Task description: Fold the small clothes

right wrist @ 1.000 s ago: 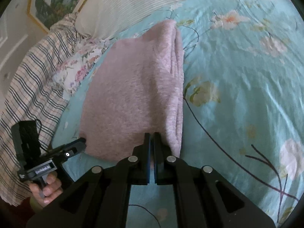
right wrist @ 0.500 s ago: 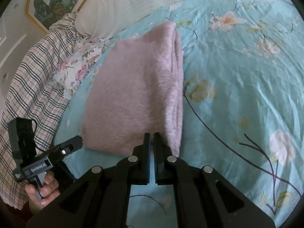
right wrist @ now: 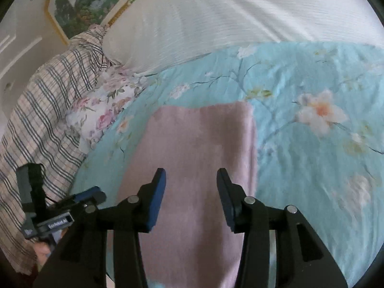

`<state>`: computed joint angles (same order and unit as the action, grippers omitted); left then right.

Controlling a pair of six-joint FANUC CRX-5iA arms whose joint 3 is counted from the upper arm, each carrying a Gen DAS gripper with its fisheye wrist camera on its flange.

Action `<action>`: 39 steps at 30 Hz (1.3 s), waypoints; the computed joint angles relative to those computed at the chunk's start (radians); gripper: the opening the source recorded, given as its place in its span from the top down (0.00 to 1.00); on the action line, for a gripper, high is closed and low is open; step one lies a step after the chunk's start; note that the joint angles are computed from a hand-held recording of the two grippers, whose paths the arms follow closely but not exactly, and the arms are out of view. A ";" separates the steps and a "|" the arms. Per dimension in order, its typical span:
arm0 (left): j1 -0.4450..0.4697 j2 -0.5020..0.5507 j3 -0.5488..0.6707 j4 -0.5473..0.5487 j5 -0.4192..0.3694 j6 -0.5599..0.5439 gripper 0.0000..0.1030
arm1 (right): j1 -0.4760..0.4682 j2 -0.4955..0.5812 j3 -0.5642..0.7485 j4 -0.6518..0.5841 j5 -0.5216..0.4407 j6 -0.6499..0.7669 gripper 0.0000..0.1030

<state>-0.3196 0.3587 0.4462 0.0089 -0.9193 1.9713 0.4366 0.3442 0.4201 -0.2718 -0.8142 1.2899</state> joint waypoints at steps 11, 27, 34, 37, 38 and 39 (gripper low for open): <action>0.047 0.213 0.230 0.026 -0.134 0.011 0.32 | -0.082 0.182 0.173 -0.033 -0.103 -0.070 0.57; -0.023 0.045 0.086 -0.130 -0.151 0.126 0.22 | 0.053 -0.055 -0.124 0.159 0.060 -0.175 0.41; -0.108 -0.041 0.017 -0.310 -0.246 0.193 0.20 | 0.164 -0.194 -0.350 0.438 0.114 -0.353 0.15; -0.150 -0.082 -0.036 -0.364 -0.269 0.203 0.19 | 0.204 -0.250 -0.439 0.540 0.106 -0.420 0.09; -0.163 -0.096 -0.058 -0.373 -0.276 0.205 0.19 | 0.217 -0.266 -0.464 0.563 0.097 -0.440 0.09; -0.173 -0.108 -0.077 -0.380 -0.279 0.205 0.19 | 0.229 -0.283 -0.487 0.578 0.087 -0.456 0.08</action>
